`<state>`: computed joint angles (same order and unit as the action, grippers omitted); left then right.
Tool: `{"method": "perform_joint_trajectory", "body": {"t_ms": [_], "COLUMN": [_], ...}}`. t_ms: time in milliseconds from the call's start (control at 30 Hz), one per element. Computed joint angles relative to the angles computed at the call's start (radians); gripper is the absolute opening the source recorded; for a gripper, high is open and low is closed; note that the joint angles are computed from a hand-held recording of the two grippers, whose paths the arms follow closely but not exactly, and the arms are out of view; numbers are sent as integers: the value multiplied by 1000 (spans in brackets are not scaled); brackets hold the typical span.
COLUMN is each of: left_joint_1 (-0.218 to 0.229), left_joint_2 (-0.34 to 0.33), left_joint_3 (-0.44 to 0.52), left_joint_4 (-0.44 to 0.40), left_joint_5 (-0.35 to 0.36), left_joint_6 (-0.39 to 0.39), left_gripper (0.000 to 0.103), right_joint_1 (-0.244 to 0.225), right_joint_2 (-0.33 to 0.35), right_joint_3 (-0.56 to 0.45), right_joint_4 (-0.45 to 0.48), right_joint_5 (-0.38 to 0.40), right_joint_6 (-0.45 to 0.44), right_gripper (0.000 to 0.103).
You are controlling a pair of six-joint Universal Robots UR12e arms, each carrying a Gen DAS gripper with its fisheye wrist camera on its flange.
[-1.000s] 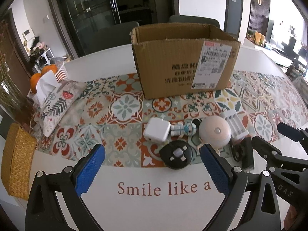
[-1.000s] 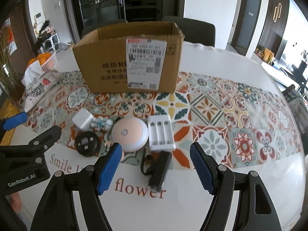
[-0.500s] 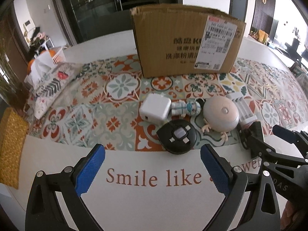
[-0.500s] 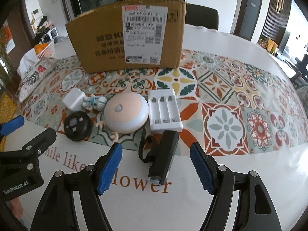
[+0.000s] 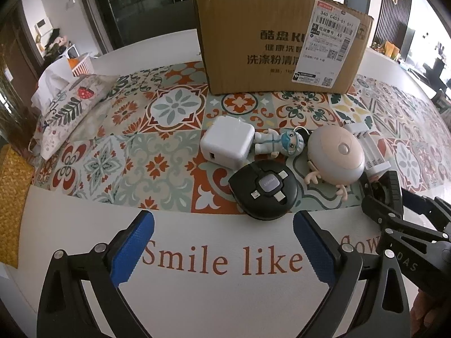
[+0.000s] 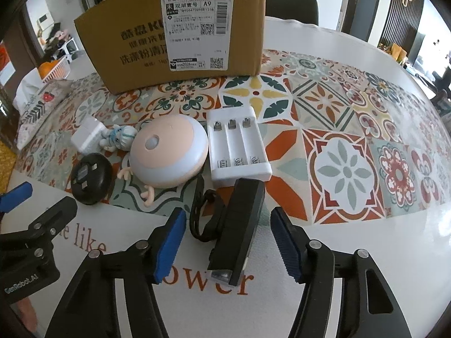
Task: Organize rigid objects
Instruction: 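Grasp the black flashlight with the right tool while the left tool closes on the black puck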
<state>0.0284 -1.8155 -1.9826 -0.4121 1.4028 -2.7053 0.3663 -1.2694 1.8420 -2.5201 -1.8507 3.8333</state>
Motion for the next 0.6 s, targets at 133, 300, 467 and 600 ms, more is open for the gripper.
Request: {"method": "perform_joint_trajectory", "body": {"t_ms": [133, 300, 467, 600], "left_joint_1": [-3, -8, -8, -3], "left_joint_2": [-3, -6, -4, 3], "left_joint_3": [1, 0, -2, -6], "left_joint_4": [-1, 3, 1, 11], "left_joint_5": [0, 3, -8, -33], "left_joint_6": [1, 4, 9, 19], "left_gripper": [100, 100, 98, 98], "right_joint_1": [3, 7, 5, 8], "right_joint_2": [2, 2, -5, -15], "right_joint_3": [5, 10, 19, 20], "right_joint_4": [-10, -26, -34, -36], "right_joint_5": [-8, -25, -25, -27], "right_joint_6": [4, -7, -4, -11], "right_gripper": [54, 44, 40, 40]}}
